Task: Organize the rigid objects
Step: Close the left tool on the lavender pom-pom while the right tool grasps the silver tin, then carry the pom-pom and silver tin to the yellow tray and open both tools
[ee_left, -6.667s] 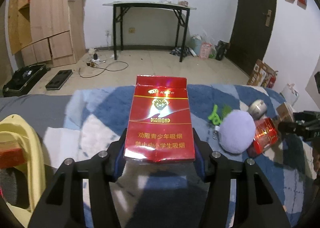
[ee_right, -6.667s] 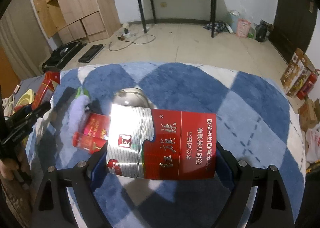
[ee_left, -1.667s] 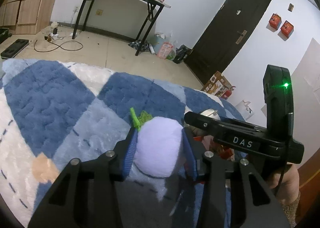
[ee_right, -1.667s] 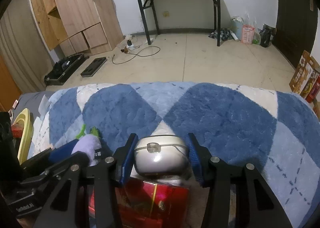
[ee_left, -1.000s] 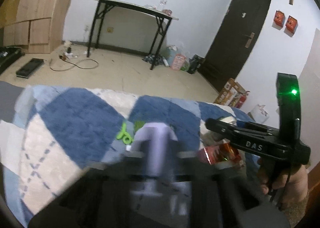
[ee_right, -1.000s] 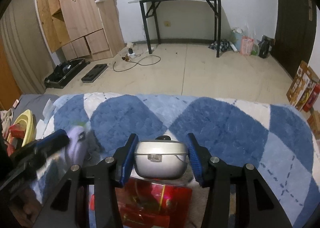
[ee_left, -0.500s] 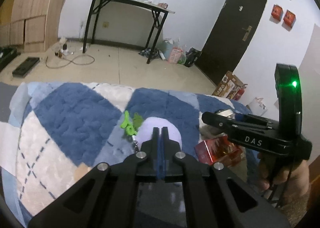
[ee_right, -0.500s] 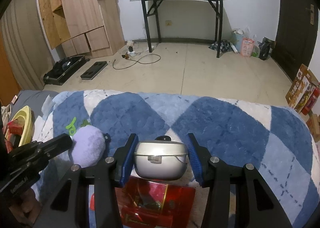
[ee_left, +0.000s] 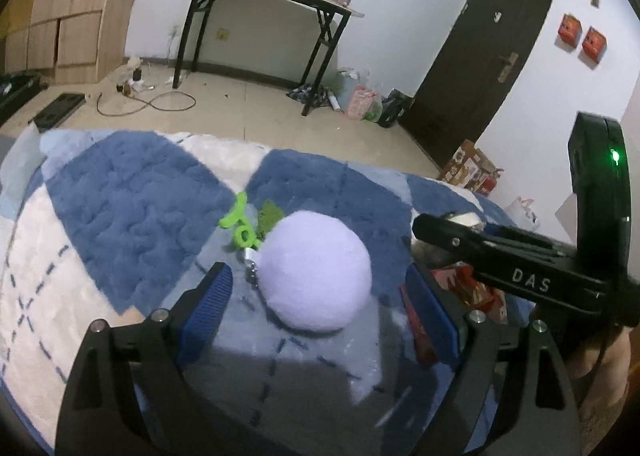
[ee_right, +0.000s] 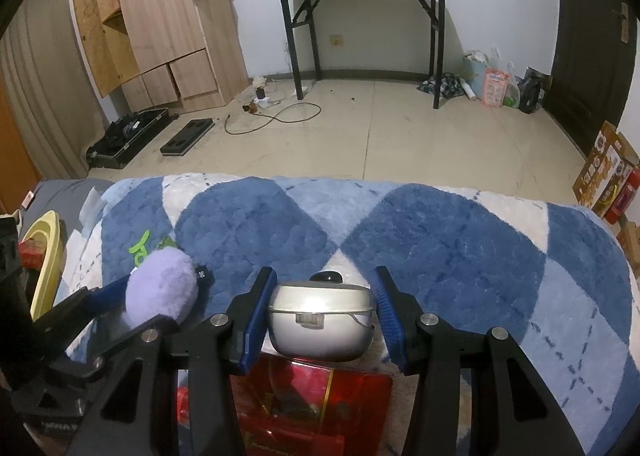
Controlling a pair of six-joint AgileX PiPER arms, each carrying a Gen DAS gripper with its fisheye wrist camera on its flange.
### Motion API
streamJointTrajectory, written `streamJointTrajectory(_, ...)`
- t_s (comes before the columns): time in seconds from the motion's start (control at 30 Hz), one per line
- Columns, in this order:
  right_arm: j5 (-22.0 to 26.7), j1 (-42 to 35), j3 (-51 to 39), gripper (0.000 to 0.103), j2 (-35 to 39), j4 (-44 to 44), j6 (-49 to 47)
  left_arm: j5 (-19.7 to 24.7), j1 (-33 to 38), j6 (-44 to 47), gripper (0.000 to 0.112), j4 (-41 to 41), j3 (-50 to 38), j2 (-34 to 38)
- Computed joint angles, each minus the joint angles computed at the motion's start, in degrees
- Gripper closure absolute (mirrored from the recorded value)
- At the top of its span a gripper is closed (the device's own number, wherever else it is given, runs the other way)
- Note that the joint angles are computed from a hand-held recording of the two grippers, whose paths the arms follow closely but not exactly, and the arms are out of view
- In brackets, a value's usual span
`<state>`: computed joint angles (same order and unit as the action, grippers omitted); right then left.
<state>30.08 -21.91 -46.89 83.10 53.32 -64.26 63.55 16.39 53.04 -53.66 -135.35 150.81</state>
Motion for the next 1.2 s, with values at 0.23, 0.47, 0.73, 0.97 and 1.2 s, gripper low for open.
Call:
streamJointTrajectory(0.23, -1.0, 0.8, 0.2, 0.055, 0.5, -0.1, 0.1, -0.7, -0.2, -4.7, 0.056, 2.5, -2.9, 1.7)
streamJointTrajectory(0.47, -1.1, 1.0, 0.1, 0.055, 0.7, 0.0, 0.0, -2.7, 0.2, -0.8, 0.064, 0.8, 2.8, -1.5)
streamJointTrajectory(0.73, -1.5, 0.4, 0.7, 0.055, -4.2, -4.4, 4.2, -8.8, 4.4, 6.4, 0.063, -4.5, 10.8, -9.5)
streamJointTrajectory(0.97, 10.2, 0.3, 0.9, 0.055, -15.7, 5.7, -1.7, -11.9, 14.2, 4.5, 0.063, -8.2, 8.5, -12.6)
streamJointTrajectory(1.2, 15.8, 8.4, -0.5, 0.055, -20.7, 12.2, -1.5, -18.9, 19.7, 9.4, 0.063, -18.4, 19.3, -19.7)
